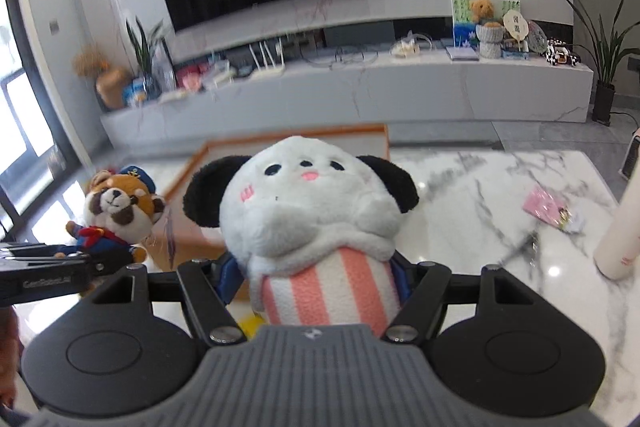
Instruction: Organize objects
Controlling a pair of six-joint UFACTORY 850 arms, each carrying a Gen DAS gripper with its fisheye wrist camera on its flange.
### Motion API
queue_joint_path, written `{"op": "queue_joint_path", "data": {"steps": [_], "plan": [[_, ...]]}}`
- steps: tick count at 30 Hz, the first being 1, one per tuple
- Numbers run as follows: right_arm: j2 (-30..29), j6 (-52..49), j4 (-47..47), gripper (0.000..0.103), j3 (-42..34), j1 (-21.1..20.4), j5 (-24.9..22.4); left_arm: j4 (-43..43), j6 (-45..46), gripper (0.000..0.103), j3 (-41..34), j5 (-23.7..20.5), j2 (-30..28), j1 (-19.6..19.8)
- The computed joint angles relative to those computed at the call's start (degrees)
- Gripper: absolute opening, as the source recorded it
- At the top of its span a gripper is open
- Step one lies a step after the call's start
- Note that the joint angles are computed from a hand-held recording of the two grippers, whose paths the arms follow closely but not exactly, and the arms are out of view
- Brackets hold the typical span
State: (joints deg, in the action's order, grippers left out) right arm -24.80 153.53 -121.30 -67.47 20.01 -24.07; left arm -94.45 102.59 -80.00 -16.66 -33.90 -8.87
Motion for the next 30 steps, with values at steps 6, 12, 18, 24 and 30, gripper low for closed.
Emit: {"op": "queue_joint_path", "data": {"steps": [6,12,18,24,30], "plan": [[-5.9,-0.3,0.6,0.071,-8.3,-1.4,-2.3,13.5,-16.6,0.046,-14.9,-1.2,-9.3,-1.0],[-14.9,-1.8,4.6,0.071,-18.9,-3.9,1.8,37.3,-42.4,0.046,-30.9,-2.7,-20.8,-2.3],[-22.9,-15.5,16.6,0.071,-29.1,-5.6,7.1,55.9,-61.5,0.046,-46.7,-9.8,-31.0,-3.1],[-29.2,-46.2,44.4,0.071,-39.0,-6.4,7.6,66.9,-73.2,0.046,-57.6,-16.6,-37.5,-3.8],[-32.1,-59.1,55.2,0.072,-43.4,-6.1,3.9,72.2,-76.9,0.046,-64.1,-21.1,-41.4,-4.1]]}}
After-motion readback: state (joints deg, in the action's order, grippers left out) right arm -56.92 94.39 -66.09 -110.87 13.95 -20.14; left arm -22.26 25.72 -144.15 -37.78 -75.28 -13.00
